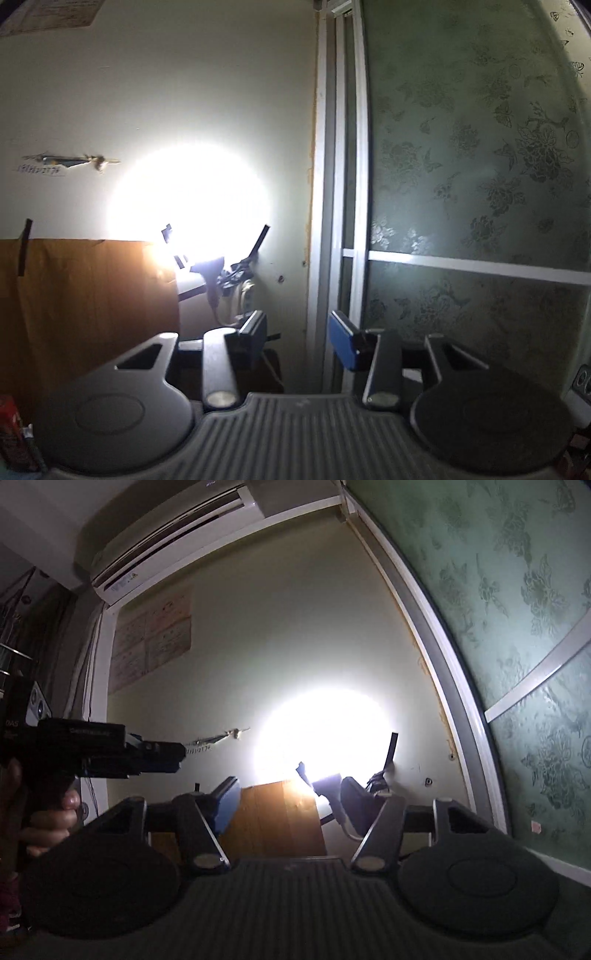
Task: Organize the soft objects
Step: 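Swing the left tool back toward the items on the table, then grasp the light blue plastic case with the left tool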
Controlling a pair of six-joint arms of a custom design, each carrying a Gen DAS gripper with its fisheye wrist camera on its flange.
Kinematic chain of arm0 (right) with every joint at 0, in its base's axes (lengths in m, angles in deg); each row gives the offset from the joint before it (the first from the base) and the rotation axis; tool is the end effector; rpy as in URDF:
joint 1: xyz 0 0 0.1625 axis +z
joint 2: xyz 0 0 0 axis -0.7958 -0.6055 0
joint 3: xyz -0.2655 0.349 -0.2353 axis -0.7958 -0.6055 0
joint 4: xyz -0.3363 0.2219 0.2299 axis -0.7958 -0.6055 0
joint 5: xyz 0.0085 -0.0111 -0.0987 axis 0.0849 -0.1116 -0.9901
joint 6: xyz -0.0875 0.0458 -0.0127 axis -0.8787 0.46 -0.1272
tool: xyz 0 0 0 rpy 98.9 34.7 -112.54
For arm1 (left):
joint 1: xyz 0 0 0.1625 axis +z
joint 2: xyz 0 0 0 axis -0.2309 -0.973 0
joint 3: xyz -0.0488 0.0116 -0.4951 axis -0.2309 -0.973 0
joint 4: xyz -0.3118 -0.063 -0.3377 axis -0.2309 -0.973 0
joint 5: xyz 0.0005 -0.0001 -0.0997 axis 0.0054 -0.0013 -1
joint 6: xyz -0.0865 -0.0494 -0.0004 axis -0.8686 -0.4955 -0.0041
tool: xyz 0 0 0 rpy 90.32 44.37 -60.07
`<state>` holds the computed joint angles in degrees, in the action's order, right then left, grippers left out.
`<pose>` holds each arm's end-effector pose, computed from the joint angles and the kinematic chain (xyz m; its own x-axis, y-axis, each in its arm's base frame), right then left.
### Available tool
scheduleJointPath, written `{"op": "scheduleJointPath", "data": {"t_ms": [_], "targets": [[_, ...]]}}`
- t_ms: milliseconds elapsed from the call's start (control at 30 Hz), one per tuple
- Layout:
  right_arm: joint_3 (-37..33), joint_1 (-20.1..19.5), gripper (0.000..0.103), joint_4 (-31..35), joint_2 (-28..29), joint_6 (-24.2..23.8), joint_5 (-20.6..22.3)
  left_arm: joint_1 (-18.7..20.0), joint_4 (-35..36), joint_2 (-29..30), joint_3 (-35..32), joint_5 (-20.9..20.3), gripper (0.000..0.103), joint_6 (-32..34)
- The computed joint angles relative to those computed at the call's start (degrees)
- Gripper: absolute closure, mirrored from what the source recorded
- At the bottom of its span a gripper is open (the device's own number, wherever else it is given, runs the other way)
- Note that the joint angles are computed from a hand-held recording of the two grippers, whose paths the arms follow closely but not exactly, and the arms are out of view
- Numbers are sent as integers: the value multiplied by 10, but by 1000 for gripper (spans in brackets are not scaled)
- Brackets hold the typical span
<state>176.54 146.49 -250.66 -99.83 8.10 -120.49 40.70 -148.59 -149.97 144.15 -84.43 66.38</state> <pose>0.2268 -0.5583 0.3943 -0.6694 -0.6440 0.3703 -0.4103 -0.0950 -0.9070 -0.4567 -0.4752 0.3728 -0.7042 0.2718 -0.6559 0.6995 0.1076 -0.7065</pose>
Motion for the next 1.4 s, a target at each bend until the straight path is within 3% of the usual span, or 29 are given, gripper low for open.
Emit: {"op": "scheduleJointPath", "data": {"t_ms": [67, 167, 333, 500, 567, 733, 800, 833, 867, 1033, 1167, 1233, 1300, 1400], "targets": [[1, 2, 36, 8, 22, -9, -12, 10, 6, -30, 45, 15, 64, -22], [21, 8, 36, 31, 51, -20, -43, 47, 44, -88, 123, 5, 64, -117], [18, 33, 36, 13, 169, -89, -127, 159, -44, -121, 215, 5, 61, -153], [-64, 71, 37, 61, 301, -104, -241, 266, -89, -98, 231, 9, 61, -154], [-100, 87, 37, 65, 346, -113, -288, 288, -77, -91, 222, 5, 61, -156], [-185, 117, 36, 57, 429, -106, -384, 337, 20, -111, 209, -54, 61, -239], [-192, 120, 39, 48, 443, -104, -407, 337, 27, -111, 211, -50, 59, -240], [-193, 121, 52, 34, 449, -110, -417, 340, 25, -110, 210, -55, 57, -236], [-196, 124, 57, 12, 458, -122, -432, 340, 23, -111, 212, -58, 55, -234], [-128, 96, 65, -29, 425, -132, -383, 349, 5, -93, 213, -89, 46, -223], [-11, 56, 65, -31, 350, -222, -300, 367, 56, -78, 198, -178, 32, -269], [31, 40, 64, -3, 314, -244, -304, 371, 87, -66, 188, -220, 30, -298], [57, 26, 54, 29, 287, -249, -319, 374, 115, -53, 177, -254, 30, -320], [77, 9, 34, 0, 281, -251, -320, 363, 144, -32, 162, -256, 28, -349]]}}
